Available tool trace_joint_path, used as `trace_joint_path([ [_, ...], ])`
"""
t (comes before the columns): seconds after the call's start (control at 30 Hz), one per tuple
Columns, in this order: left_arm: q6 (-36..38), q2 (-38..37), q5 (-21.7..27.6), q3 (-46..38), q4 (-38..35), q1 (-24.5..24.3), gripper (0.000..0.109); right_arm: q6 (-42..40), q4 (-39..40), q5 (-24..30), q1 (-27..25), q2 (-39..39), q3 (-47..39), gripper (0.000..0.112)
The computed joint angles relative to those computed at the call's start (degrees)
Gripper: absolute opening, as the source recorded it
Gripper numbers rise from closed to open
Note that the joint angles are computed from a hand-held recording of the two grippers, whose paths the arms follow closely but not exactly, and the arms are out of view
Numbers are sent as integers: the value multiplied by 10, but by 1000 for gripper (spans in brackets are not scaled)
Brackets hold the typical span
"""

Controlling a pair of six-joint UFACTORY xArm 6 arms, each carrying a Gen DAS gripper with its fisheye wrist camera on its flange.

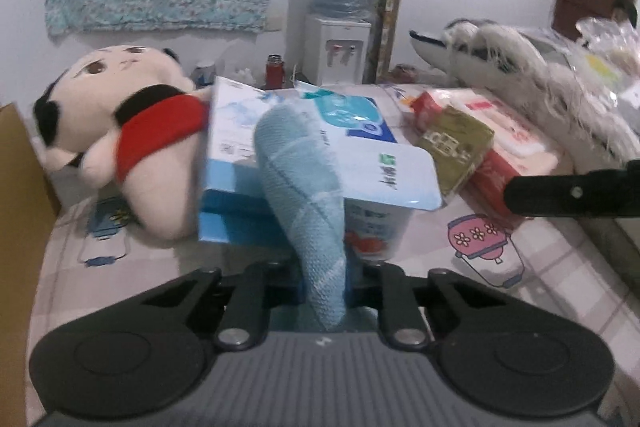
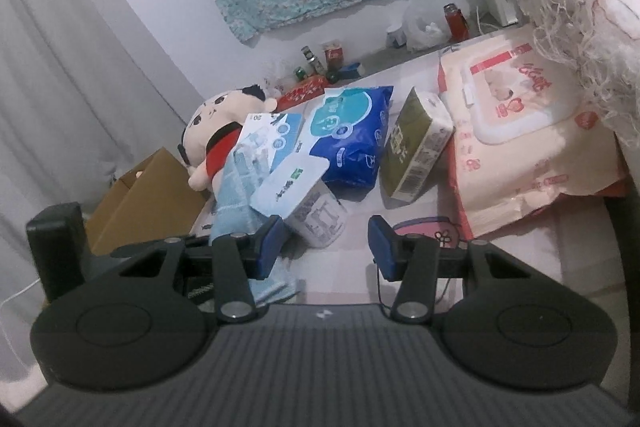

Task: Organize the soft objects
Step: 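Move the left gripper to the light blue towel and grasp it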

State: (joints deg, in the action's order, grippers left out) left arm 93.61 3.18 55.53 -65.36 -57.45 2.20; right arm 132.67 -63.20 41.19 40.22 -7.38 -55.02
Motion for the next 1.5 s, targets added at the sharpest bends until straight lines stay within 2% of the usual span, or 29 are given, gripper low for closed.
trace_joint_path([
  [0.1,39,-15,7,3,-8,23,16,32,-25,10,-1,15,-19,46],
  [0.23,105,-25,50,-5,-8,62,16,59,-79,10,3,21,-30,46],
  [0.33,144,-19,117,-29,30,85,17,68,-81,-11,-2,20,-22,46],
  [0.5,160,0,223,-51,98,98,32,111,-81,-39,-16,15,-2,47],
  [0.57,180,0,248,-48,123,97,53,132,-94,-39,-15,10,4,47],
  [0.63,204,-9,258,-36,138,96,67,147,-106,-41,-16,7,9,47],
  [0.77,237,-3,305,-52,148,109,79,134,-92,-39,-17,6,11,47],
  [0.87,202,31,359,-104,141,126,80,139,-94,-53,-22,7,13,47],
  [0.93,148,61,375,-146,122,133,80,131,-88,-55,-22,10,11,47],
  [1.0,94,78,351,-167,107,132,78,124,-84,-56,-22,11,10,47],
  [1.07,33,88,293,-172,112,116,60,127,-84,-61,-25,13,9,47],
  [1.1,11,93,271,-173,117,108,54,128,-83,-66,-26,14,9,47],
  [1.17,-2,97,225,-166,125,90,41,127,-79,-68,-27,16,9,47],
  [1.23,1,92,179,-147,129,69,39,122,-77,-69,-28,18,7,47],
  [1.27,-6,94,173,-145,130,62,40,121,-77,-69,-28,18,7,47],
  [1.33,-26,110,198,-163,135,56,43,121,-75,-71,-29,19,7,47],
  [1.5,-2,91,207,-133,126,50,42,124,-73,-73,-30,20,8,47],
])
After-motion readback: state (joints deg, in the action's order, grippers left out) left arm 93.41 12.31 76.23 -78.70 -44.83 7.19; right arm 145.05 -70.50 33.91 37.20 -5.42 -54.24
